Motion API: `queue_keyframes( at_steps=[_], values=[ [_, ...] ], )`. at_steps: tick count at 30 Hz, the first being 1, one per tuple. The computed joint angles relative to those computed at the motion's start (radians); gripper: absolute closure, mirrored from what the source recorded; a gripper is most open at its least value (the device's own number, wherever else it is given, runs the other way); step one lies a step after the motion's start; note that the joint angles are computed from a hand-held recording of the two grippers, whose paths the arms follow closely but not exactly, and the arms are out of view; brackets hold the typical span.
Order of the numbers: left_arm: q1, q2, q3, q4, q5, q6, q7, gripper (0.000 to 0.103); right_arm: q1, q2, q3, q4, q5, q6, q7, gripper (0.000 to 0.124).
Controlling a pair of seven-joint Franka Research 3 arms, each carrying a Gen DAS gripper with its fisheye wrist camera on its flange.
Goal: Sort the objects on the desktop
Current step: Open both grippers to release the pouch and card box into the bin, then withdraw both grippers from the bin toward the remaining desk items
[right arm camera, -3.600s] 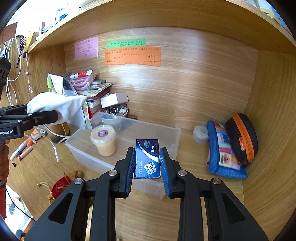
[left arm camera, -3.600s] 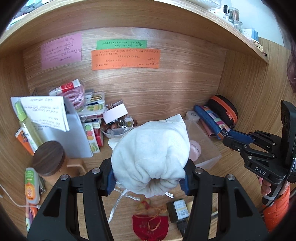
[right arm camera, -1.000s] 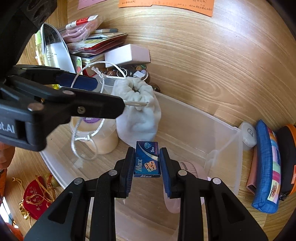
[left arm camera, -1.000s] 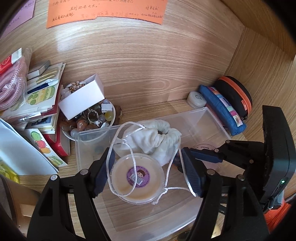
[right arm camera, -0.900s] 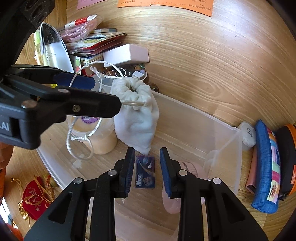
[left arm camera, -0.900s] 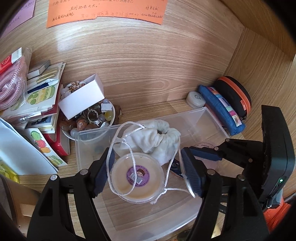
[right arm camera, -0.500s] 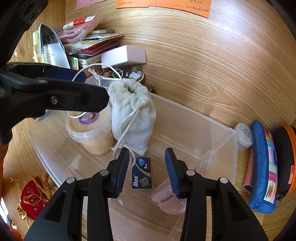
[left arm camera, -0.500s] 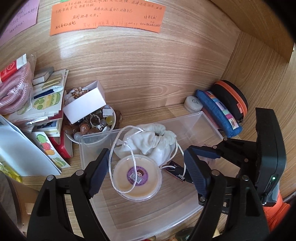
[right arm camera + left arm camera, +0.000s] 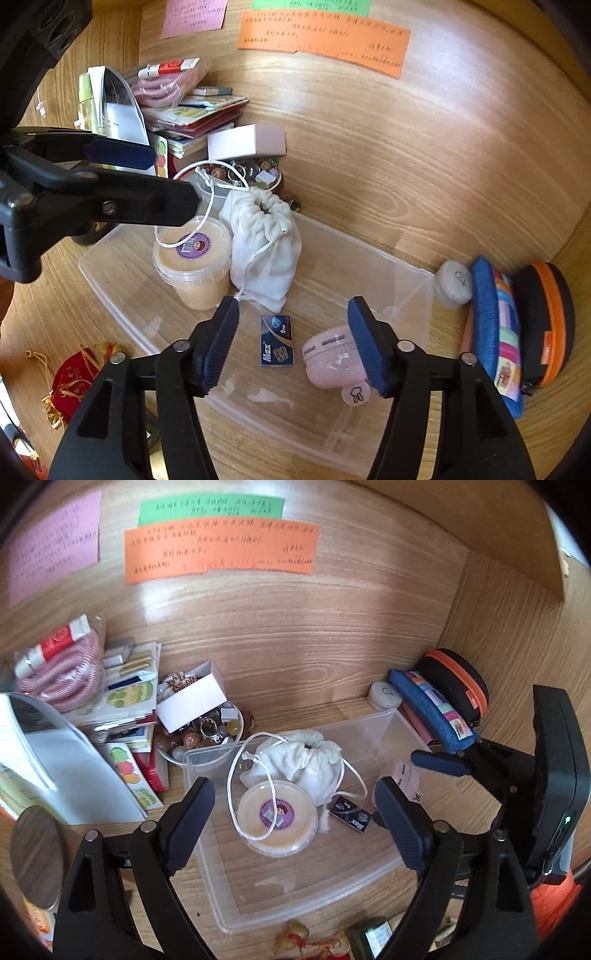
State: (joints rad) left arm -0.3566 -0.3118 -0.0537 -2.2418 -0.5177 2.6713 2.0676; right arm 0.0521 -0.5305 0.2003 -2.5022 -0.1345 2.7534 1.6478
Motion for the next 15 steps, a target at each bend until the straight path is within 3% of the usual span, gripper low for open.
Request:
queue_keyframes(
  at_steps=[15],
  values=[
    [-0.03, -0.216, 0.009, -0.156, 0.172, 0.038, -0.14, 0.006, -0.007, -0.213, 0.038, -0.094, 0.004, -0.038, 0.053, 0.056]
  ],
)
